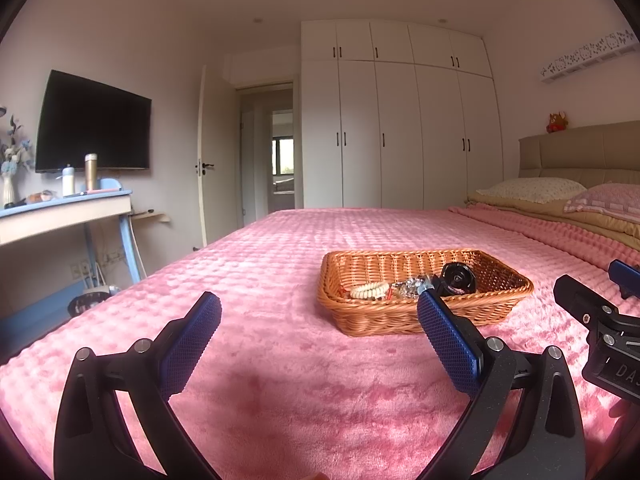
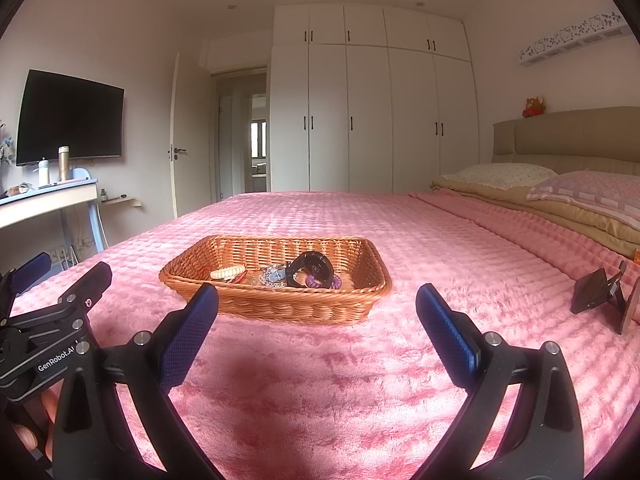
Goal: Organize jewelry
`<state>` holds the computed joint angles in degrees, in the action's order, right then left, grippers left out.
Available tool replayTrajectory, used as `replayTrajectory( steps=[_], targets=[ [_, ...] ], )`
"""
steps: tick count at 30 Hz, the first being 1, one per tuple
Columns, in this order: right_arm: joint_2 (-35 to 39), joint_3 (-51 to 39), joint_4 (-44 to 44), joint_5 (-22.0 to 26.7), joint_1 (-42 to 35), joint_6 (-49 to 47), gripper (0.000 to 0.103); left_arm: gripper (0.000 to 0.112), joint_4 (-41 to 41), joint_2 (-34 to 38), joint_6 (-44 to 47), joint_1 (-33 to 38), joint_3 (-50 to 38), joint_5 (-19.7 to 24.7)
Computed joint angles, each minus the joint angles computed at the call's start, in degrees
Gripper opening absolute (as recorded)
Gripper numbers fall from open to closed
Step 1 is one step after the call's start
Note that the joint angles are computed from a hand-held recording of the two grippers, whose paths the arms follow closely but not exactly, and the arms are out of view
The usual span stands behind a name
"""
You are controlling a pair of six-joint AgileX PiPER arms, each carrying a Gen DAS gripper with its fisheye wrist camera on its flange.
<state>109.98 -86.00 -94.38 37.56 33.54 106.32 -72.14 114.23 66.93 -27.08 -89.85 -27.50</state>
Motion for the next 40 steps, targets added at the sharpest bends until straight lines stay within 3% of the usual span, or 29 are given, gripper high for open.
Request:
replayTrajectory(
  steps=[20, 28, 40],
  targets=[
    [-0.19, 0.52, -0.87, 0.01, -0.20, 0.71, 0.095, 0.095, 0.38, -0.11, -0.19, 0.04, 0.03, -0.06],
    [-0.17, 0.39, -0.79, -0.11, -0.26, 0.58, 0.095, 0.095, -0.61, 0.09, 1.82, -0.83, -0.47, -2.53],
    [-0.22, 0.47, -0.80, -0.10, -0.26, 0.60, 0.095, 0.096, 2.57, -0.57, -2.13, -0.14, 0.79, -0.92]
  ],
)
